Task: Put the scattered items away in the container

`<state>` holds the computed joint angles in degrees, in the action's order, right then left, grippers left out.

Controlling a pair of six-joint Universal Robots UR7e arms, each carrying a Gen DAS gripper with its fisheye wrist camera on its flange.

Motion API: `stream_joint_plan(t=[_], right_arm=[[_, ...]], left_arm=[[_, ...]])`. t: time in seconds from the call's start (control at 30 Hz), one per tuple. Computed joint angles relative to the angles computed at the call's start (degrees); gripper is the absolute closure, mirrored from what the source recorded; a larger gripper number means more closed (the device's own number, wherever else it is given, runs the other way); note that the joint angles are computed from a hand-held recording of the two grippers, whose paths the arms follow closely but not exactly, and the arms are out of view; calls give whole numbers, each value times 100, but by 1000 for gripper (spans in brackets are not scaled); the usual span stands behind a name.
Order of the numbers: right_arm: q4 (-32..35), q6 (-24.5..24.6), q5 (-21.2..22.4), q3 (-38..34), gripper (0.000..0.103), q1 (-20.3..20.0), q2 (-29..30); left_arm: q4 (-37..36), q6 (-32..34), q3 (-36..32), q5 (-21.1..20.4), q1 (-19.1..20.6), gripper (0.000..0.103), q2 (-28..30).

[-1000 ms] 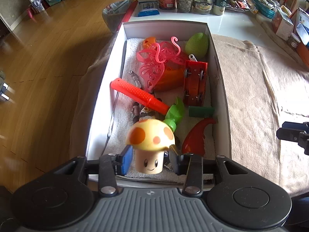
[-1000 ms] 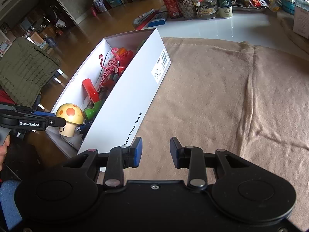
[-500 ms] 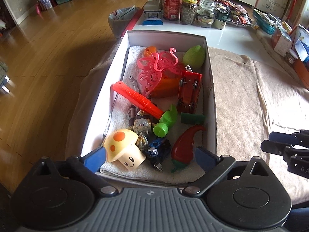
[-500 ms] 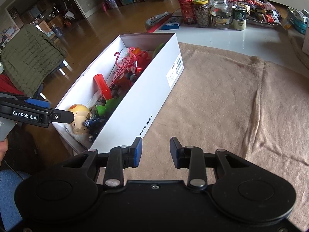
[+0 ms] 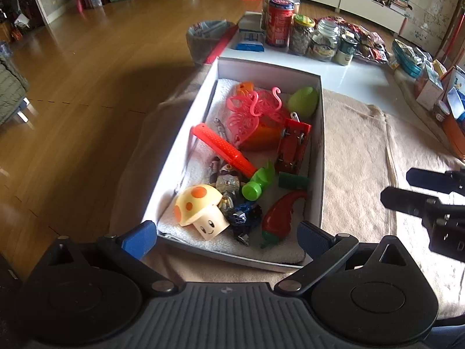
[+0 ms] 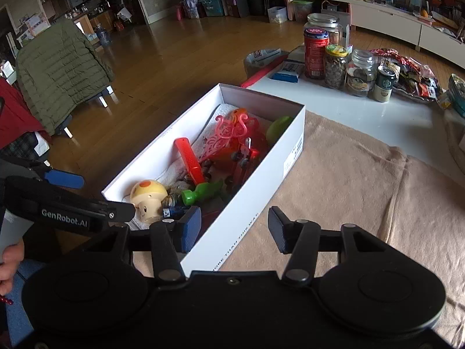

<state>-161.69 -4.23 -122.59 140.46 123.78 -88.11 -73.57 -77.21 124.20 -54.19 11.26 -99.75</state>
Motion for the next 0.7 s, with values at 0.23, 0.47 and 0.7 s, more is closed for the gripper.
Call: stream_joint_plan(t=[0.23,0.47,0.7], right_arm=[[143,105,-171,-248,51,305,210],[330,218,-270,-389,51,469,329],[476,287,-351,-472,51,553,359]], left_arm=[[568,-504,-103,41,-370,1,-191],[806,-566,-160,138,-751,0,-350],[1100,-790,-273,174,-994,0,-301]])
